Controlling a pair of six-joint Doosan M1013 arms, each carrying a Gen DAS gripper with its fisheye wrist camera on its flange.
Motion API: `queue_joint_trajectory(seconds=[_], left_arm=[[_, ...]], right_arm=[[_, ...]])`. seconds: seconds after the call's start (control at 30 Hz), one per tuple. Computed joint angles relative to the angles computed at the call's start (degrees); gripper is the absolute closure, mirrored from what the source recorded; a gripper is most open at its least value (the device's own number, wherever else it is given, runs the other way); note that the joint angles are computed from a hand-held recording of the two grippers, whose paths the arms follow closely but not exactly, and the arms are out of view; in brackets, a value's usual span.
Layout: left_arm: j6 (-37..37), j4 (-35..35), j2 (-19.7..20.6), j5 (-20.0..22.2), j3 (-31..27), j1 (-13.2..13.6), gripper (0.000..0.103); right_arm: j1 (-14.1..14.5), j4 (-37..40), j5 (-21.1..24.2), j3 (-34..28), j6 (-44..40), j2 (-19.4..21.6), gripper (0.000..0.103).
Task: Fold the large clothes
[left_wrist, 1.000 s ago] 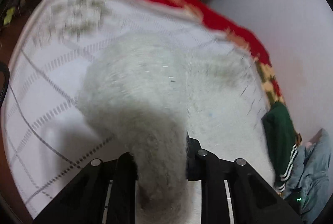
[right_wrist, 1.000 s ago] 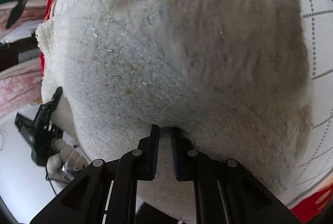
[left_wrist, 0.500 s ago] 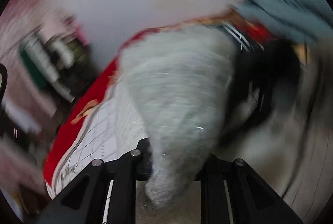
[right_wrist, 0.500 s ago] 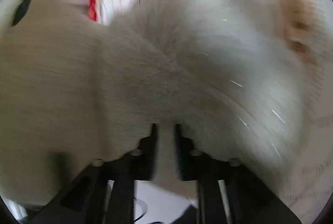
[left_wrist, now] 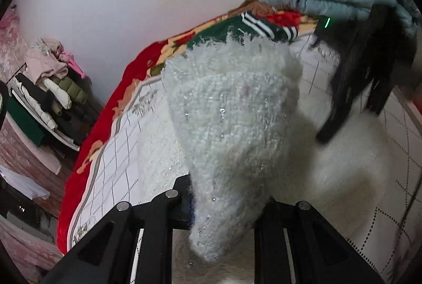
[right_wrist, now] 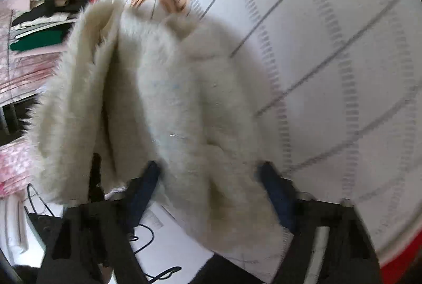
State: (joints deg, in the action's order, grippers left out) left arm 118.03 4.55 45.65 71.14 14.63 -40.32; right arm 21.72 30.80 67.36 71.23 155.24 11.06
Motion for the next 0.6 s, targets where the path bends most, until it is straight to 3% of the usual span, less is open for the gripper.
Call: queue_joint_trajectory(seconds=[0.03, 0.1, 0.23, 0.37, 0.43, 0.5, 0.6], left_arm=[[1.1, -0.6, -1.5, -2.5, 3.0, 0.0, 0.088], [4.4, -3.0, -2.5, -5.6, 5.5, 0.6, 0.088], [19.7, -9.2, -9.2, -15.1, 18.7, 0.2, 0.088], [23.8, -9.7, -11.1, -14.2, 23.6, -0.5, 0.088], [24.7, -6.6, -11.7, -13.7, 26.2, -1.0, 0.088], [24.7, -4.5, -11.8, -13.9, 27.6, -1.3, 0.088], [23.7, -3.1, -11.8, -14.7, 28.0, -1.6, 0.086]], right_arm=[[0.2, -0.3, 0.4, -0.5, -0.7, 0.8, 0.058], [0.5, -0.3, -1.9, -0.3, -0.7, 1.8, 0.062], [0.0, 2.2, -8.2, 2.0, -2.9, 1.3, 0.063], [0.1, 2.8, -5.7, -0.9, -5.8, 3.6, 0.064], [-0.2, 3.1, -4.5, -0.9, -7.1, 3.2, 0.064], [-1.0, 3.7, -2.2, 0.1, -8.2, 2.0, 0.059], [-2.3, 4.2, 2.0, -0.3, -7.2, 1.1, 0.043]])
